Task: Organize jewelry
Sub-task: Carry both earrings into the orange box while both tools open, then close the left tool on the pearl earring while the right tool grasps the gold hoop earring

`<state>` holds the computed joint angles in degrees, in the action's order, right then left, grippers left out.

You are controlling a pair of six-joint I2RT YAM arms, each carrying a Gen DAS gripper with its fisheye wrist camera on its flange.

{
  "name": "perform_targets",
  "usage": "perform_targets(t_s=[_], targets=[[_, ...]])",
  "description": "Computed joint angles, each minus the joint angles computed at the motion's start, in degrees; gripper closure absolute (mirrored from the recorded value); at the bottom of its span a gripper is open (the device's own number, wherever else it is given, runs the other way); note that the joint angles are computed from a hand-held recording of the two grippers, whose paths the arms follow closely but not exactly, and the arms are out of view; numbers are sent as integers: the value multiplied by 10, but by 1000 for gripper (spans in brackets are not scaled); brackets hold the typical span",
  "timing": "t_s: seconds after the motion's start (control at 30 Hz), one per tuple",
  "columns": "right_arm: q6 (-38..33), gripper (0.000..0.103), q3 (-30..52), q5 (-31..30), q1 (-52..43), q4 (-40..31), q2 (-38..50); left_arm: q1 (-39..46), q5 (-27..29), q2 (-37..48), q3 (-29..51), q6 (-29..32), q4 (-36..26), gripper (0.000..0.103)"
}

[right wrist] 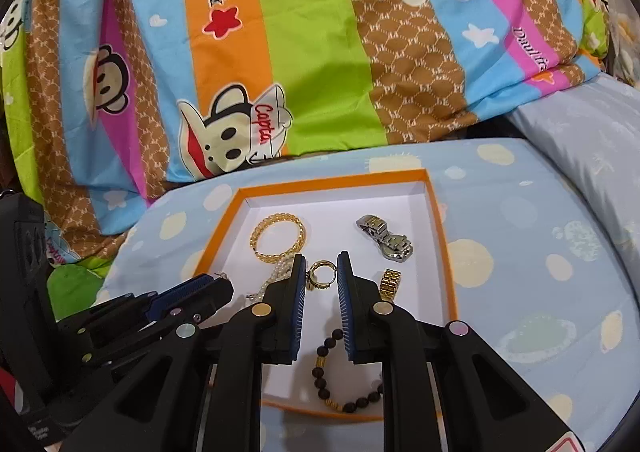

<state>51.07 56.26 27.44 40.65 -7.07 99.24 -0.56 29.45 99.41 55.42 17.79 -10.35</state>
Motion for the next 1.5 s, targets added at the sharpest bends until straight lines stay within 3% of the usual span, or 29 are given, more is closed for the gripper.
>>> perform_targets(t_s=[0.5, 0.6, 0.67, 0.73, 0.9, 0.97, 1.07, 1.2, 1.33, 1.5], targets=[[-11, 86, 4, -23, -19, 36, 49, 4, -2, 29, 0, -4, 21, 86], [-15, 86, -3, -20, -18, 47, 43, 4, -5, 22, -10, -8, 37, 76], [-16, 83, -10, -11, -14, 52, 35, 9, 3, 15, -17, -13, 46, 58], [-14, 81, -21, 6, -8, 55, 17, 18, 13, 2, -25, -29, 59, 48], [5, 80, -67, 83, 28, 23, -85, 65, 64, -44, -26, -58, 54, 48], [25, 75, -82, 118, 56, -11, -127, 87, 77, -64, -26, -58, 38, 48], [85, 72, -93, 171, 117, -90, -166, 129, 101, -94, -36, -26, -1, 48], [202, 72, -86, 196, 202, -184, -144, 181, 106, -122, -72, 64, -65, 47], [267, 72, -71, 159, 255, -189, -78, 217, 91, -121, -108, 141, -113, 47], [263, 72, -39, 110, 268, -153, -14, 245, 80, -105, -136, 181, -129, 47]])
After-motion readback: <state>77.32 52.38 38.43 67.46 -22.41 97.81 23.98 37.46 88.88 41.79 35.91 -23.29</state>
